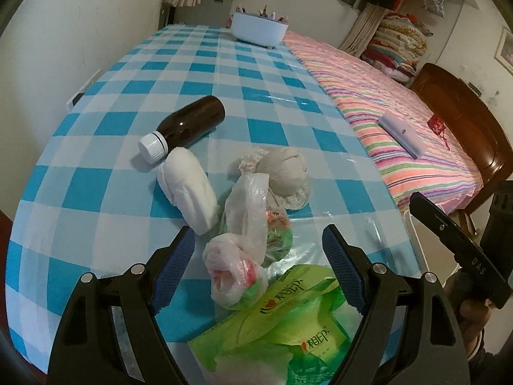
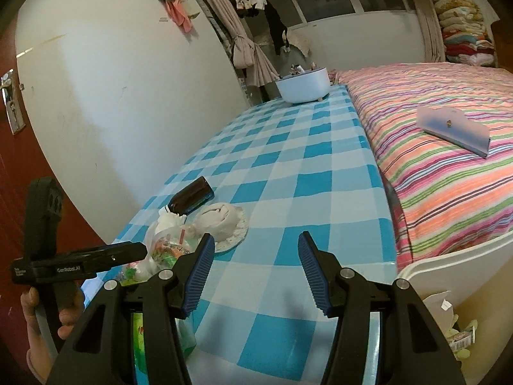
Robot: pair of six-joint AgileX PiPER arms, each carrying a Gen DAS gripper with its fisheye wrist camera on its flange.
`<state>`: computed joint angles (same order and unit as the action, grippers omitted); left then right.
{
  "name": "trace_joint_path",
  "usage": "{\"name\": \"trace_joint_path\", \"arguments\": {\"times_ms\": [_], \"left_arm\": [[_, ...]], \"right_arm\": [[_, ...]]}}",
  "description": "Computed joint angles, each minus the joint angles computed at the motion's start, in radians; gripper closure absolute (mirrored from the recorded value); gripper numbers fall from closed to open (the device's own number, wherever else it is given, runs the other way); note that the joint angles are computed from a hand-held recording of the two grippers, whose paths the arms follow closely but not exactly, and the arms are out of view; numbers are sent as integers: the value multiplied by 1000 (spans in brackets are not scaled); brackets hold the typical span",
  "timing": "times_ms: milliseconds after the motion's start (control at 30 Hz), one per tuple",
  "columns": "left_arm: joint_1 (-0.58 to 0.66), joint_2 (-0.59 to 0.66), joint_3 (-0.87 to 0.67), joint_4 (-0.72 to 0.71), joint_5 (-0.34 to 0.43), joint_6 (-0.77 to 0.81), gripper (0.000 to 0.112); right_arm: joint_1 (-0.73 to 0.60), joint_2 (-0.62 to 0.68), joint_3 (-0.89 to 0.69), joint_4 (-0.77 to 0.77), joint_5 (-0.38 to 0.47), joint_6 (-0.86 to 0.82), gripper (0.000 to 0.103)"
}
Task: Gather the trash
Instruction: 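Grasp the white plastic bag with the left gripper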
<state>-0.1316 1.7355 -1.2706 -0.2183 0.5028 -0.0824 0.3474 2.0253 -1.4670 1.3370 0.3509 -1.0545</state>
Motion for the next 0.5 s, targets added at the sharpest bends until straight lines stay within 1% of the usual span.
{"name": "trace_joint_path", "arguments": {"times_ms": [133,233,367,400,467,500], "left_arm": [[30,32,-14,-96,18,82,32],[53,51,-22,-178,35,143,32],[62,60,-29,-175,47,145,34],[62,62,-30,-175,51,146,35],[61,62,-28,-174,52,148,44],[61,63,-29,-174,58,150,45]], "right_arm": [[8,39,-69,-117,18,125,50],[19,79,-162,-261,45,266,50],[45,133,-294,-453,70,412,50],[50,153,-332,-495,85,450,50],[55,190,-397,-561,118,522,50],[57,209,-432,-586,140,550,50]]}}
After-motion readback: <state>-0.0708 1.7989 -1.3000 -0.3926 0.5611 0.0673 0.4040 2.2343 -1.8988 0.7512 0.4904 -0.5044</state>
